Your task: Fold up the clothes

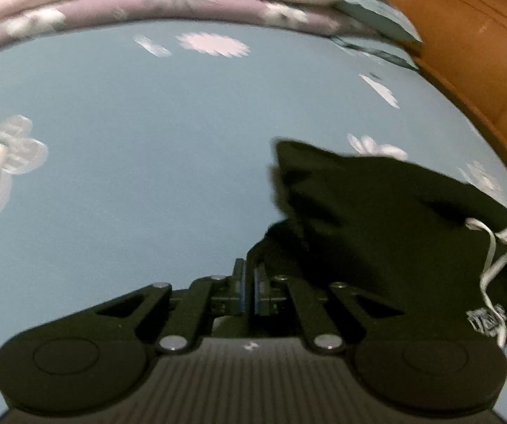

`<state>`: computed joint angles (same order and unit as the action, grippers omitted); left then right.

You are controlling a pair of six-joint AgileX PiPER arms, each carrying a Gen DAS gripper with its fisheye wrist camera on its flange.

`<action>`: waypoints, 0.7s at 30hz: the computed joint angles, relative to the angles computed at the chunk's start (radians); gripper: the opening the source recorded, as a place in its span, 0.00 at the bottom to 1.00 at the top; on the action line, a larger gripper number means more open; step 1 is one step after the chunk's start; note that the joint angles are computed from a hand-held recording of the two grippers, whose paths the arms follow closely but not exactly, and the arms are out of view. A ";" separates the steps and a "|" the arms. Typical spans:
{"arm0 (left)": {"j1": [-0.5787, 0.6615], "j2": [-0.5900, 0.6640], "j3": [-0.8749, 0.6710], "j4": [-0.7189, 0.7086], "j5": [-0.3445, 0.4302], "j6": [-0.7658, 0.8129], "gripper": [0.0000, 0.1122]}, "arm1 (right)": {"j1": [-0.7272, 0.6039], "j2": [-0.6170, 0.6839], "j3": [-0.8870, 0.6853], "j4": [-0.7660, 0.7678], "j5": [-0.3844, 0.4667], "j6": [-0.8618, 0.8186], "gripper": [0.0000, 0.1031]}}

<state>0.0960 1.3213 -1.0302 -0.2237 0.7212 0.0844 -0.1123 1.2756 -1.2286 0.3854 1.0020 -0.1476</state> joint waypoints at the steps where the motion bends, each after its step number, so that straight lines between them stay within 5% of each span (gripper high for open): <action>1: 0.006 -0.005 -0.014 0.038 0.010 -0.025 0.02 | -0.006 0.011 -0.005 0.015 0.000 -0.019 0.62; 8: 0.058 -0.002 -0.098 0.246 0.051 -0.159 0.02 | -0.032 0.030 0.007 0.064 -0.007 -0.085 0.62; 14: 0.103 0.070 -0.096 0.171 0.013 -0.080 0.08 | -0.056 0.026 0.048 0.069 -0.016 -0.064 0.64; 18: 0.132 0.092 -0.068 0.117 -0.012 -0.034 0.38 | -0.038 0.022 0.056 0.045 -0.020 -0.036 0.68; 21: 0.179 0.093 -0.037 0.033 -0.032 0.028 0.46 | -0.021 0.025 0.046 0.026 -0.019 -0.014 0.68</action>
<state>0.2751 1.4140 -1.0674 -0.1909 0.6889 0.1126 -0.1333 1.3007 -1.1829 0.4111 0.9831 -0.1612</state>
